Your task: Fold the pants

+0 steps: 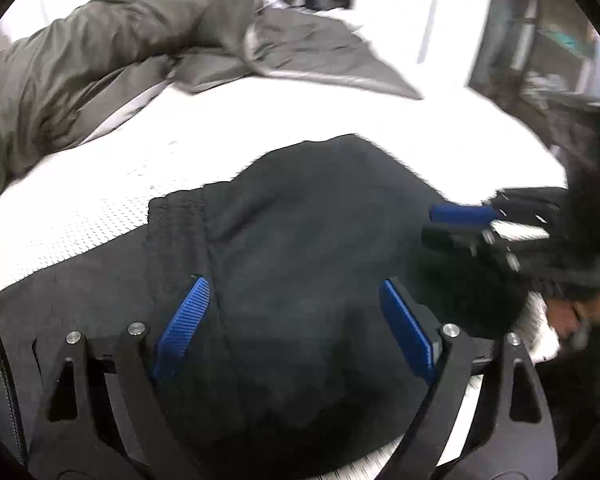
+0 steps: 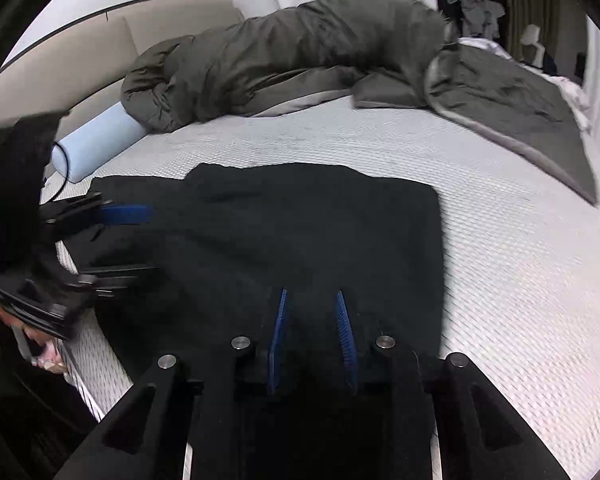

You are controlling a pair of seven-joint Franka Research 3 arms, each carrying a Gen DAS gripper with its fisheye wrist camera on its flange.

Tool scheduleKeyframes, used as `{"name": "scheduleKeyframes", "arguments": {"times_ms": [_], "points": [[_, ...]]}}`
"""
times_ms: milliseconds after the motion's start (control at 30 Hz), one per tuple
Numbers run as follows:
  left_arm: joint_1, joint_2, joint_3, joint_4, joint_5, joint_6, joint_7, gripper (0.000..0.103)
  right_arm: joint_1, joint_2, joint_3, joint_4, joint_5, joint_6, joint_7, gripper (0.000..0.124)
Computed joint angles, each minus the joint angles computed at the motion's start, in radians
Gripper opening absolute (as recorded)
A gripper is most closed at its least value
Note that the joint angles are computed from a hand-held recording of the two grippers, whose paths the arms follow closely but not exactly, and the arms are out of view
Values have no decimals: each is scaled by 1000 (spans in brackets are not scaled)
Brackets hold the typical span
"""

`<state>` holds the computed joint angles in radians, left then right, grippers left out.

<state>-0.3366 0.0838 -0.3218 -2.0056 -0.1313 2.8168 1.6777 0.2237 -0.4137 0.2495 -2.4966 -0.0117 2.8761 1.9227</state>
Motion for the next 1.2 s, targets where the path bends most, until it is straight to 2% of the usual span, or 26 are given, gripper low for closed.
{"name": "scheduleKeyframes", "arguments": {"times_ms": [33,67,100,133,167,200,267,300,333,367,433,500,567,667,733,767,800,833,867,933,1033,1133,1200], "points": [[-12,38,16,41,79,-32,-66,75,24,44,-21,27,25,0,-20,26],[-37,78,45,84,208,-81,-170,67,53,96,-51,63,65,-21,-54,26],[-51,104,63,112,292,-104,-227,60,48,132,-52,97,53,-67,-48,25],[-51,105,63,105,327,-104,-249,60,8,159,-19,125,-29,-126,-4,25],[-36,102,53,97,319,-95,-235,59,-32,173,10,139,-131,-156,49,27],[-24,91,47,89,315,-100,-227,59,-39,161,11,126,-188,-165,65,32],[-8,75,45,69,305,-87,-236,59,-45,120,-3,94,-235,-186,93,33],[-3,75,45,67,304,-89,-246,64,-91,91,32,83,-326,-238,177,34],[7,76,40,67,281,-93,-241,65,-120,67,51,71,-396,-280,245,40],[13,78,36,67,265,-96,-240,67,-120,41,34,44,-403,-273,279,46],[15,71,35,81,259,-125,-252,67,-62,-6,-53,-19,-278,-203,226,46],[23,43,23,68,220,-113,-228,67,-91,-54,-31,-46,-273,-155,262,46],[33,19,6,54,140,-52,-157,67,-94,-80,-22,-62,-256,-77,252,46],[16,65,9,126,150,-66,-148,67,-15,-1,-59,8,-142,-13,145,46],[6,138,6,217,167,-137,-138,66,23,79,-63,84,-89,-34,74,46],[-12,190,19,285,211,-220,-158,53,70,137,-92,133,-28,-64,3,46],[-36,222,42,330,272,-280,-203,36,114,187,-121,181,59,-120,-84,46],[-43,241,54,351,298,-308,-229,29,123,225,-129,209,83,-161,-112,46],[-16,247,36,347,254,-293,-211,28,99,241,-113,208,38,-167,-80,46],[22,239,11,333,184,-270,-169,20,91,230,-120,195,44,-167,-85,46],[44,222,3,301,152,-235,-132,18,-35,167,-33,181,-257,-282,153,46],[21,204,21,273,204,-207,-159,18,-25,146,-61,151,-262,-275,161,46],[22,182,15,268,194,-214,-169,19,-27,140,-56,157,-267,-273,183,46]]}}
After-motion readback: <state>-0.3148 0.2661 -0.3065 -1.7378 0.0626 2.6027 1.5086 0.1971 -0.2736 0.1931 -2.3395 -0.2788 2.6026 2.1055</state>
